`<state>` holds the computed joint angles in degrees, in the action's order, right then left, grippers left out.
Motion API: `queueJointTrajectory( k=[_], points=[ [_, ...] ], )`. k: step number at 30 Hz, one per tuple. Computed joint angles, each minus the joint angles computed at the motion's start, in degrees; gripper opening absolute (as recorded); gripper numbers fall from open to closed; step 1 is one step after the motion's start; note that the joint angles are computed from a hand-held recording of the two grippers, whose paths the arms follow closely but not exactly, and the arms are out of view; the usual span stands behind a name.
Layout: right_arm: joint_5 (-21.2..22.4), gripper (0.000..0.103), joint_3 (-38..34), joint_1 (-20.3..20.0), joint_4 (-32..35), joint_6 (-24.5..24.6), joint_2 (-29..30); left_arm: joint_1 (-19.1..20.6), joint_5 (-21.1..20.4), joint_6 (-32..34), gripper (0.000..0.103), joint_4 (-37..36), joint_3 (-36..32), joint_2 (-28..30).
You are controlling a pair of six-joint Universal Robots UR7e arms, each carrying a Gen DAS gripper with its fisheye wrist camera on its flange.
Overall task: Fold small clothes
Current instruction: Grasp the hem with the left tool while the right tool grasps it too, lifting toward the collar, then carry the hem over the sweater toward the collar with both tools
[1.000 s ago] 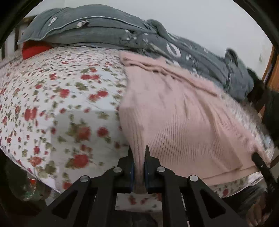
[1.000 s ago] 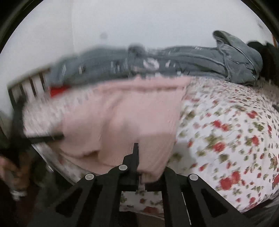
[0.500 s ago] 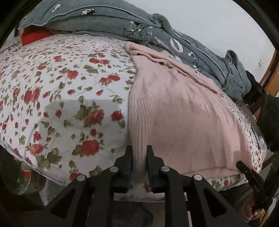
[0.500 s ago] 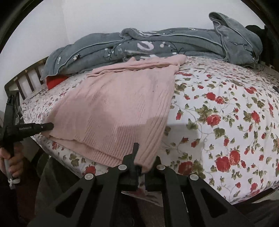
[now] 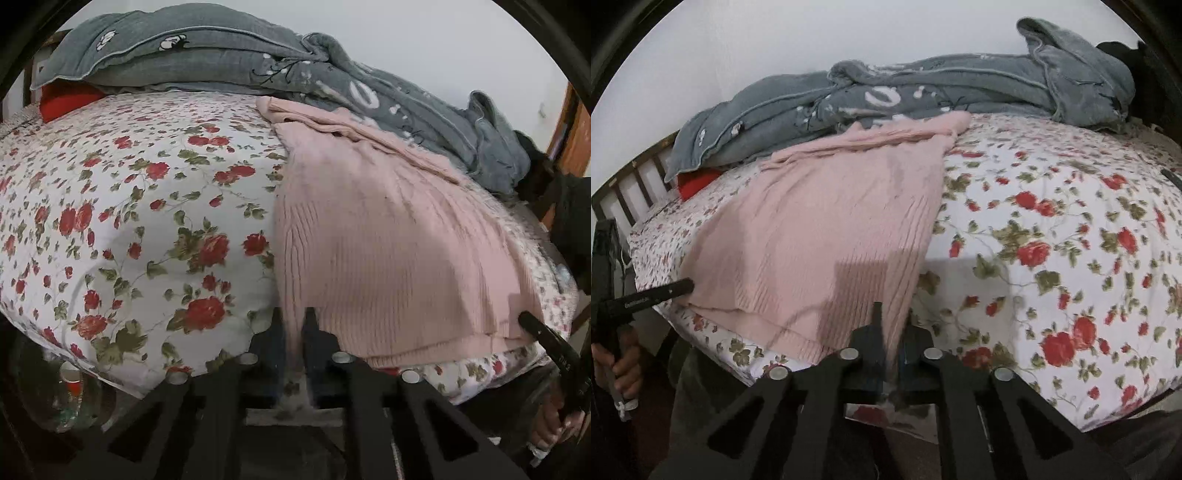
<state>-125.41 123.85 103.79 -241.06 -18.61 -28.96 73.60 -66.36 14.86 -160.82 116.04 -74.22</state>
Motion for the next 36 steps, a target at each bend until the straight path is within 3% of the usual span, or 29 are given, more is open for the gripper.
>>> queueJointTrajectory(
  k=[3, 7, 12, 15, 22, 36],
  points=[
    [-0.2, 0.006, 0.0, 0.4, 0.6, -0.3, 0.1, 1.0, -1.0, -0.3, 0.011, 0.2, -0.2, -0.4],
    [1.6, 0.009, 0.8, -1.5, 6.3, 5.2, -1.2, 2.1, -3.0, -1.1, 0.012, 1.3, -1.0, -0.3],
    [4.3, 0.013, 1.8, -2.3, 6.3, 7.5, -1.8, 2.1, -3.6, -1.4, 0.014, 1.6, -1.5, 0.2],
    [4.4, 0.006, 1.9, -2.2, 6.8, 8.5, -2.0, 2.5, -4.7, -3.4, 0.011, 3.1, -2.5, 0.6],
    [5.2, 0.005, 4.2, -1.2, 4.5, 11.0, -3.8, 4.0, -9.5, -7.4, 0.007, 7.5, -4.5, -1.3],
    [5.7, 0.005, 3.0, 3.5, 8.3, 10.8, -10.1, -6.5, 1.7, -0.5, 0.007, -0.1, -2.9, -4.1]
  ],
)
